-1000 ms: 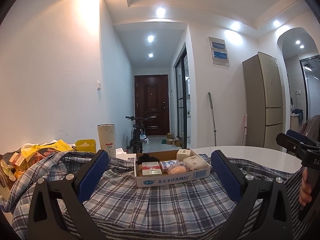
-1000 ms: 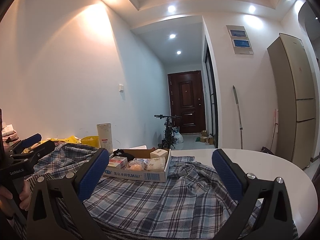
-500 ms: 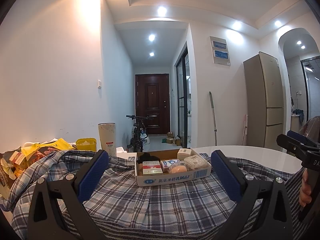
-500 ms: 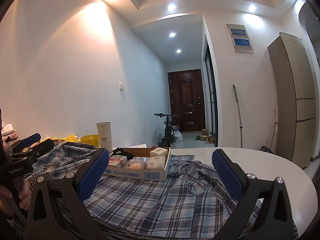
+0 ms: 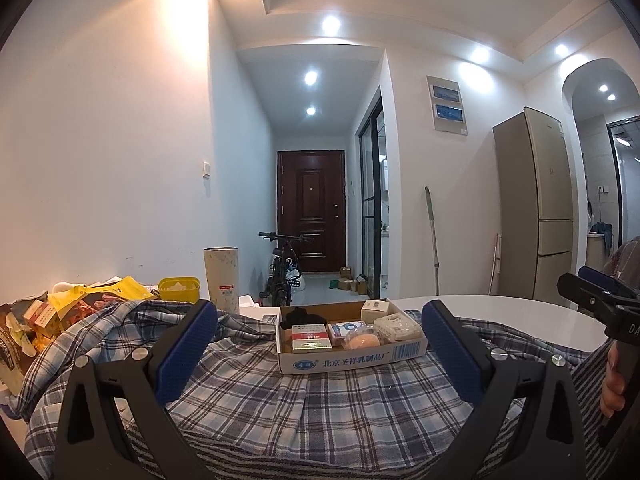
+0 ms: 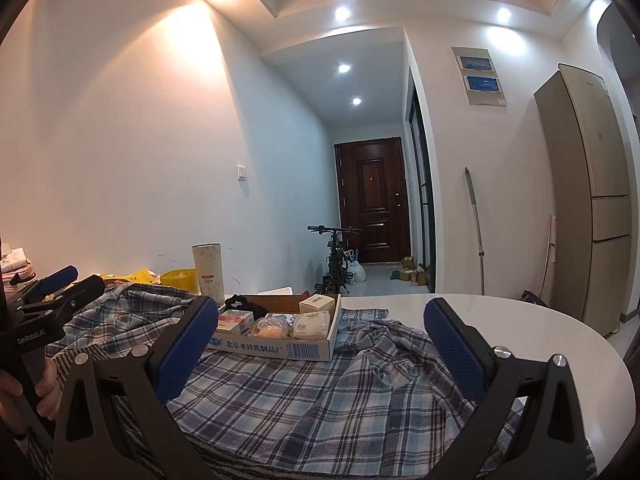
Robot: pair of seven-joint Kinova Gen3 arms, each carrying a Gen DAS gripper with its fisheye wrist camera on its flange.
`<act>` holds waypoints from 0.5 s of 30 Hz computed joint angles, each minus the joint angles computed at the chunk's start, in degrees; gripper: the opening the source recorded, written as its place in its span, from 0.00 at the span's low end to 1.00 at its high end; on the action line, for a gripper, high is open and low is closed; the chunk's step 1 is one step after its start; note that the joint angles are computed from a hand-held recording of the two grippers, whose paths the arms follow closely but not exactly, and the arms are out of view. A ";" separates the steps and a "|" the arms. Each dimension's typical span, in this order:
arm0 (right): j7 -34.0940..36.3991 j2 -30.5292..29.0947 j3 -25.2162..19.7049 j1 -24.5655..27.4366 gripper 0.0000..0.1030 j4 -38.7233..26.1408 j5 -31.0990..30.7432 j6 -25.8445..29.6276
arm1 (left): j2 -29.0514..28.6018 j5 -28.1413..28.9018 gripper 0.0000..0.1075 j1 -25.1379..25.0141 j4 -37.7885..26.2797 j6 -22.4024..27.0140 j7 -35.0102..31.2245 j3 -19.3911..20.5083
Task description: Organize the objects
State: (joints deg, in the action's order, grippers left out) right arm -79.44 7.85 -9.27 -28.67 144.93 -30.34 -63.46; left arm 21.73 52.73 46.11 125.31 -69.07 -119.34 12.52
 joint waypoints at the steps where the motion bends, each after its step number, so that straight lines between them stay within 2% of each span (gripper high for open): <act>1: 0.00 0.00 -0.01 0.01 1.00 0.00 0.00 0.00 | 0.02 -0.07 0.96 -0.03 0.04 -0.04 0.06 -0.01; 12: 0.19 -0.02 0.13 0.25 1.00 -0.44 -0.10 1.26 | 0.05 -0.74 0.96 -0.33 0.31 -0.32 1.18 -0.04; 15: -1.85 -0.36 0.70 1.85 1.00 -0.97 3.12 3.88 | -0.05 -1.11 0.96 -0.42 0.89 -0.83 2.46 -0.03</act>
State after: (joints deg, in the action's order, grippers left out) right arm -81.29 7.49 -8.56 -26.82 143.96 -27.23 -59.58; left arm 21.68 51.62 45.69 126.20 -69.90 -116.89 12.49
